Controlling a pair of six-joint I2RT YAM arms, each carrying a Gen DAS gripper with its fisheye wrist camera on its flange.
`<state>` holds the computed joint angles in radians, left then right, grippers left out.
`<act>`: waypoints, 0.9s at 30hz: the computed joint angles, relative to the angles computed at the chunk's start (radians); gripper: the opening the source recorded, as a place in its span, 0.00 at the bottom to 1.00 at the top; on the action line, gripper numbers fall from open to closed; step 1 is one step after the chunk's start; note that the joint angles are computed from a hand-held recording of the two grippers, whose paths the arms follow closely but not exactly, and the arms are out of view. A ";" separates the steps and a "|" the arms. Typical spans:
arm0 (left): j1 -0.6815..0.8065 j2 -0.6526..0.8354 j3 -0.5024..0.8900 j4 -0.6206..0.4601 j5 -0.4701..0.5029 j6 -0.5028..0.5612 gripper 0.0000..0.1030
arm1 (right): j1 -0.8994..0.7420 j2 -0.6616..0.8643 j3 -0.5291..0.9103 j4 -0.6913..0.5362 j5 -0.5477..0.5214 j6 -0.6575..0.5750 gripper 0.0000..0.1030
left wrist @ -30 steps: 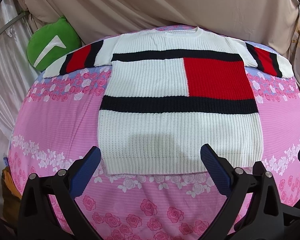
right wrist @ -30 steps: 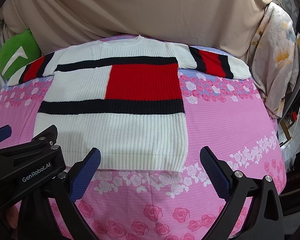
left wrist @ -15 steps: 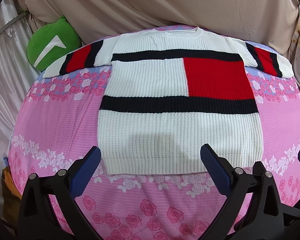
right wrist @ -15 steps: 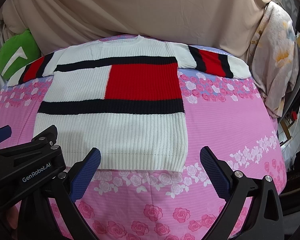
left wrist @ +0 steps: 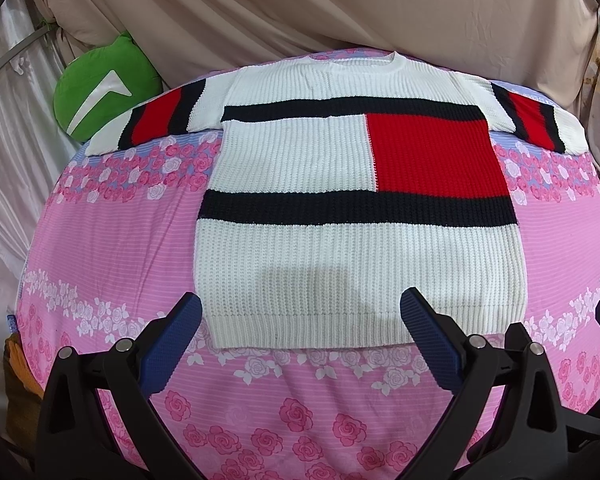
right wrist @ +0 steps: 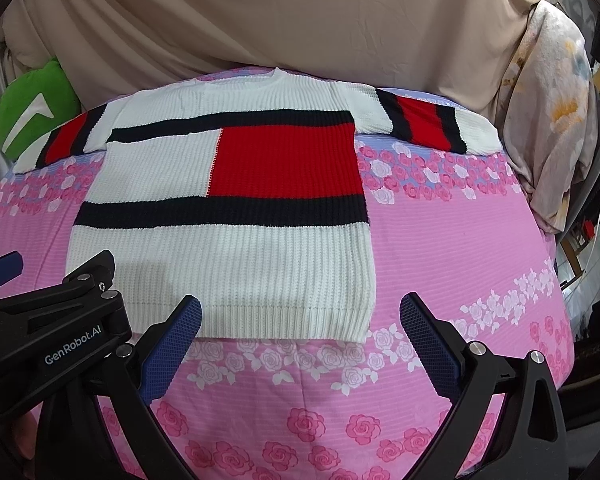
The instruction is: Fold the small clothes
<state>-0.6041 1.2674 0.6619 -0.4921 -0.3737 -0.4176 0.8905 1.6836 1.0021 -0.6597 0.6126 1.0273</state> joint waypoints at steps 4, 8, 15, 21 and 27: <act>0.001 0.004 -0.007 0.009 -0.001 0.001 0.94 | -0.007 0.008 -0.014 0.026 -0.009 -0.003 0.95; 0.046 0.015 -0.014 0.031 0.047 0.019 0.94 | -0.034 0.014 -0.036 0.086 -0.054 -0.031 0.95; 0.211 0.088 0.034 0.077 0.122 0.052 0.95 | -0.186 -0.091 -0.252 0.351 -0.172 -0.137 0.95; 0.331 0.229 0.124 0.161 0.127 0.063 0.95 | -0.593 -0.178 -0.462 0.688 -0.305 -0.461 0.95; 0.371 0.402 0.261 0.198 0.085 0.035 0.95 | -1.096 0.092 -0.329 1.011 -0.536 -0.736 0.95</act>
